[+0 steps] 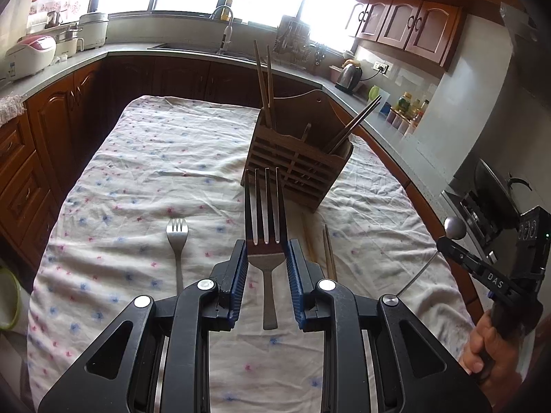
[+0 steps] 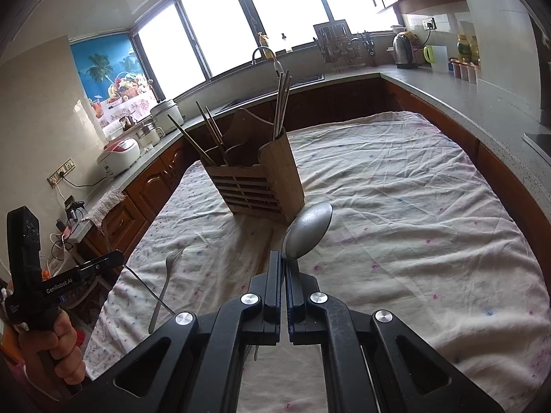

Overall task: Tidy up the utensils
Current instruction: 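Lift the fork and spoon and carry them over the wooden holder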

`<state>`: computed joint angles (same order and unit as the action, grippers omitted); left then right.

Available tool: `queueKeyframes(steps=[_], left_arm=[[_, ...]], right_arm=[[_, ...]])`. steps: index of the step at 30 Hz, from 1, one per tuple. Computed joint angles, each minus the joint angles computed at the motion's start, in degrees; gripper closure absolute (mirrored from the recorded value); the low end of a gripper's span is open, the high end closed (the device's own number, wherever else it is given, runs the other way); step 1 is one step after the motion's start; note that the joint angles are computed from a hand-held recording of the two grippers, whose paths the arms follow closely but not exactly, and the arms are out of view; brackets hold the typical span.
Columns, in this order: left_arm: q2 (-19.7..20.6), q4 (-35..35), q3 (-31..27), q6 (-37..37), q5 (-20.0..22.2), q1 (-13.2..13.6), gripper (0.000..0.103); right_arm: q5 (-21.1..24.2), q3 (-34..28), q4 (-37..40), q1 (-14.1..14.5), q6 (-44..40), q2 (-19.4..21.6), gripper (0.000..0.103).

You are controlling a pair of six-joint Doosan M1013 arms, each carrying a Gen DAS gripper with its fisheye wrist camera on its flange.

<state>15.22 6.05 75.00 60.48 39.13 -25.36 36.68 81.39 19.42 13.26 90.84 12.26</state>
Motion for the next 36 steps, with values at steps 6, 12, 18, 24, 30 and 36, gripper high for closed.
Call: queueKeyframes(steps=[6, 12, 18, 24, 30, 36], left_arm=[[0.0, 1.1, -1.0, -0.3, -0.9, 0.2, 0.082], [0.4, 1.7, -2.4, 0.0, -1.5, 0.3, 0.082], [1.0, 1.7, -3.6, 0.5, -1.8, 0.5, 0.082], [1.5, 1.8, -4.5, 0.6, -2.0, 0.6, 0.082], [2.4, 1.2, -6.0, 1.6, -2.1, 0.9, 0.082], [3.8, 1.0, -8.5, 2.8, -2.1, 1.2, 0.082]], right_arm=[[-1.1, -1.1, 0.3, 0.2, -0.6, 0.2, 0.101], [-2.0, -2.3, 0.1, 0.4, -0.7, 0.7, 0.101], [-2.5, -3.3, 0.1, 0.4, -0.7, 1.2, 0.101], [-2.6, -4.3, -0.1, 0.4, -0.8, 1.8, 0.101], [-2.8, -5.4, -0.3, 0.5, -1.2, 2.6, 0.101], [-3.3, -7.6, -0.1, 0.5, -2.1, 4.0, 0.101]])
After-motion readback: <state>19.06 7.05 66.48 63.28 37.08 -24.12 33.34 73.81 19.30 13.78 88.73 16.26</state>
